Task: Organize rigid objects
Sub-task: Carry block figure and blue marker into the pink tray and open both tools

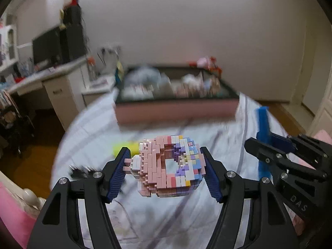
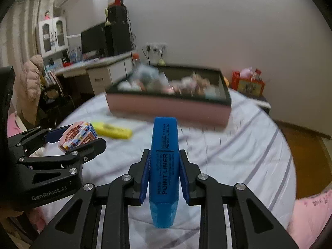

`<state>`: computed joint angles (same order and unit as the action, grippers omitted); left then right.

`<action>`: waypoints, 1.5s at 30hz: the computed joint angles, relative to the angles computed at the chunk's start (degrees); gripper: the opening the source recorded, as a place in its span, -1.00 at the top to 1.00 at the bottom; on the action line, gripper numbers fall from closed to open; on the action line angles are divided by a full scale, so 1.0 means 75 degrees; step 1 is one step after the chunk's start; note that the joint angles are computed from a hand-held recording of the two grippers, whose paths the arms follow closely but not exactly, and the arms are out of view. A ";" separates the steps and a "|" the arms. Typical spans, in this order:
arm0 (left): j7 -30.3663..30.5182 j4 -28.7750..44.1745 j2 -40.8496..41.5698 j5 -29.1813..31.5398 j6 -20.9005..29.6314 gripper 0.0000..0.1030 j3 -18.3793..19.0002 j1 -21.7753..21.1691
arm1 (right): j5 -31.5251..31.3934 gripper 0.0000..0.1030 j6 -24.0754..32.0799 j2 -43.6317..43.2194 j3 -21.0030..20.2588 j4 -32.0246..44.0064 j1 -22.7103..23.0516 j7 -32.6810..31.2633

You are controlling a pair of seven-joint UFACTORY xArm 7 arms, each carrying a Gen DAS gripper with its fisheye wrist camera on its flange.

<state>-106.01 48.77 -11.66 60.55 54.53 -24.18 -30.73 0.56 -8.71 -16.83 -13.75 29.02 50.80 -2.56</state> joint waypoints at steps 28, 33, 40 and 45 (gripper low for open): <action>0.0115 0.1085 -0.0491 0.1329 0.3195 -0.33 -0.0923 -0.0218 | -0.0417 0.49 -0.1396 -0.1099 0.4136 0.0415 -0.3878 0.1234; 0.0260 0.1329 -0.0280 0.1727 0.3328 -0.33 -0.0801 -0.0237 | -0.0362 0.49 -0.1547 -0.0952 0.4244 0.0610 -0.4099 0.1152; 0.0390 0.1552 -0.0030 0.2342 0.2825 -0.33 -0.0391 -0.0139 | -0.0116 0.49 -0.1610 -0.0565 0.4588 0.1129 -0.4620 0.0831; 0.0467 0.1796 0.0339 0.2678 0.2208 -0.33 0.0011 0.0017 | 0.0318 0.49 -0.1655 -0.0032 0.5051 0.1601 -0.5142 0.0351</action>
<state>-102.50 62.25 -9.13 80.64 71.09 -24.10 -30.61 2.95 -21.12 -17.07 24.13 41.03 12.24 0.07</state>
